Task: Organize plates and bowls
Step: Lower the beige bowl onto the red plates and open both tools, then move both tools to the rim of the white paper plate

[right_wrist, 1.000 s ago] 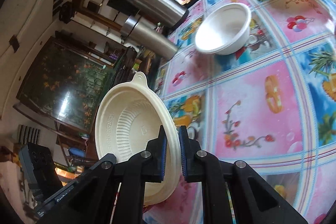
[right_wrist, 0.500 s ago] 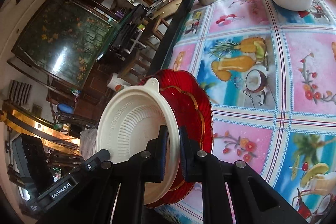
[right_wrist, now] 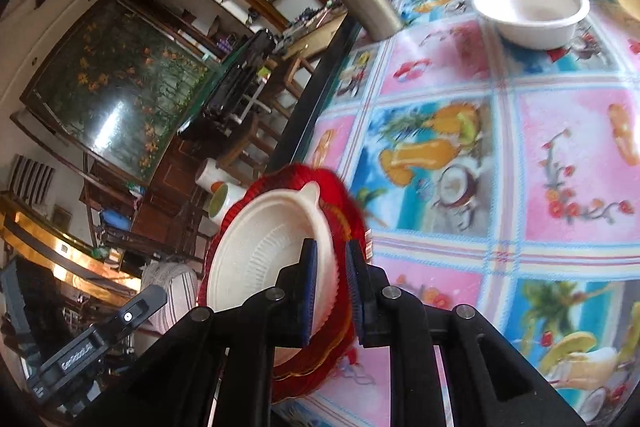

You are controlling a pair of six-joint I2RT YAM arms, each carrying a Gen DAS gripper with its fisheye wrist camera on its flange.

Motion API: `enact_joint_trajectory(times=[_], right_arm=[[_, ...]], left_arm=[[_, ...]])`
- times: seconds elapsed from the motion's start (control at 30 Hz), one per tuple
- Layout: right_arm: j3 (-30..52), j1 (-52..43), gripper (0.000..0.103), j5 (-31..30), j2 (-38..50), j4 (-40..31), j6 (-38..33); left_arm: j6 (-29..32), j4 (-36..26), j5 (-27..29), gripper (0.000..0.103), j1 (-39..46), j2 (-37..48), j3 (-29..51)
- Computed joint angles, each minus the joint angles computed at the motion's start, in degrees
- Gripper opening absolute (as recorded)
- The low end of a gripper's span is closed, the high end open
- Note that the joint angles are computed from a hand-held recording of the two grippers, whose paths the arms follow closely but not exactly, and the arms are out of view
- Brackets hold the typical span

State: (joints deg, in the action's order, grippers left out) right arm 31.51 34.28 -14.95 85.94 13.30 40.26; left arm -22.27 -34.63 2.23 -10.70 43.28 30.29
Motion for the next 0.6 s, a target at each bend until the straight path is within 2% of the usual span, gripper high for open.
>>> enact_joint_trajectory(times=[0.07, 0.13, 0.2, 0.37, 0.5, 0.6], right_arm=[[-2.29, -3.36, 0.024, -0.41, -3.26, -0.27, -0.47], [-3.88, -7.52, 0.024, -1.66, -5.79, -1.38, -1.69], [-5.76, -12.52, 0.024, -3.78, -7.84, -2.02, -2.83], [-8.81, -26.56, 0.025, -10.77, -9.88, -3.72, -7.21], [-9.92, -37.87, 0.025, -16.38, -8.24, -4.6, -12.54], [-9.78, -45.15, 0.025, -19.73, -5.2, -5.08, -16.24]], left_arm=[[-3.27, 1.9, -4.46, 0.042, -8.31, 2.99, 1.5], [-5.76, 4.28, -8.55, 0.052, -15.66, 7.12, 3.1], [-7.13, 6.39, -9.73, 0.054, -20.01, 12.56, 5.43], [-8.98, 12.51, -8.68, 0.054, -25.41, 28.2, 11.5], [-11.06, 15.37, -8.01, 0.054, -29.08, 41.22, 16.96], [-11.82, 15.21, -6.29, 0.054, -31.04, 49.36, 21.47]])
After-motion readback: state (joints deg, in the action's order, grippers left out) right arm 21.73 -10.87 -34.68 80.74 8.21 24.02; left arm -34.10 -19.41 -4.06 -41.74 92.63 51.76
